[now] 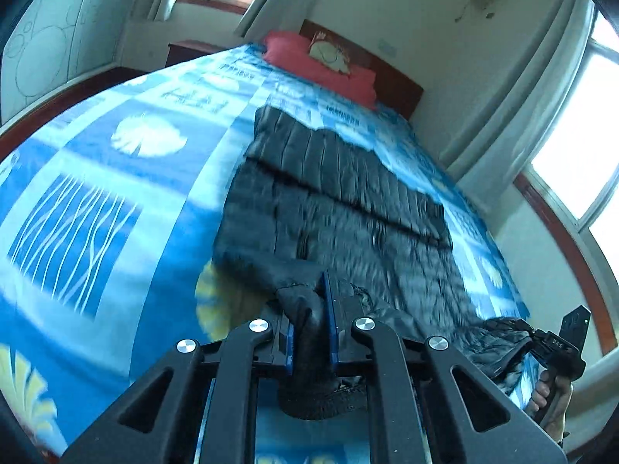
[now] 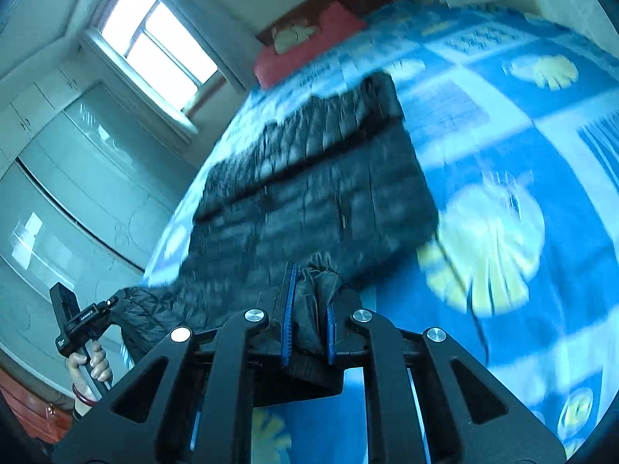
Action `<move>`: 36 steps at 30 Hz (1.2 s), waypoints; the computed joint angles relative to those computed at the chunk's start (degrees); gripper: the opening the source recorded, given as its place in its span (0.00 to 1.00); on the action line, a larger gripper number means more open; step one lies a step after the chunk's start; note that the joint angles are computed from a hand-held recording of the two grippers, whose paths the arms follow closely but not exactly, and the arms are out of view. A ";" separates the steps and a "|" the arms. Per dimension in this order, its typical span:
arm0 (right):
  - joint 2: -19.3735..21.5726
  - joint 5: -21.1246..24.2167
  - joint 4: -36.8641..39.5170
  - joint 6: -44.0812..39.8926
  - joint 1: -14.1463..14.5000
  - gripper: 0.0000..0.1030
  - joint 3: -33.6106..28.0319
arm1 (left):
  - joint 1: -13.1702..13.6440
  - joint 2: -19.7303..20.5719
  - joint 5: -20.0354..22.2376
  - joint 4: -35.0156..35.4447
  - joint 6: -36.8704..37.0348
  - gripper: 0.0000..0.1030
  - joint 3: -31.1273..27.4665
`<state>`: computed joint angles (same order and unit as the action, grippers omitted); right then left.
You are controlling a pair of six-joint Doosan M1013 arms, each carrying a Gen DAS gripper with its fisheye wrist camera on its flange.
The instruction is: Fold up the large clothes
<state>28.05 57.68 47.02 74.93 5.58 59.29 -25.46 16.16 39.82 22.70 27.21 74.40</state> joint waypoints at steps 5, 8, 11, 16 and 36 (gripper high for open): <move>6.88 1.68 0.00 5.52 0.44 0.12 -10.03 | 2.98 4.86 0.48 -4.22 5.43 0.12 -6.09; 13.22 5.00 -2.46 12.22 1.07 0.13 -19.33 | 4.60 8.34 2.04 -7.62 7.99 0.12 -10.07; 19.09 9.13 -6.02 17.90 1.68 0.13 -28.30 | 5.80 12.11 4.75 -10.11 9.80 0.12 -14.37; 27.07 16.04 -11.74 24.03 2.84 0.13 -40.62 | 7.45 16.46 7.96 -14.31 11.96 0.12 -18.19; 30.87 18.56 -10.28 25.99 2.56 0.14 -46.39 | 9.23 15.44 4.25 -23.79 22.21 0.21 -16.27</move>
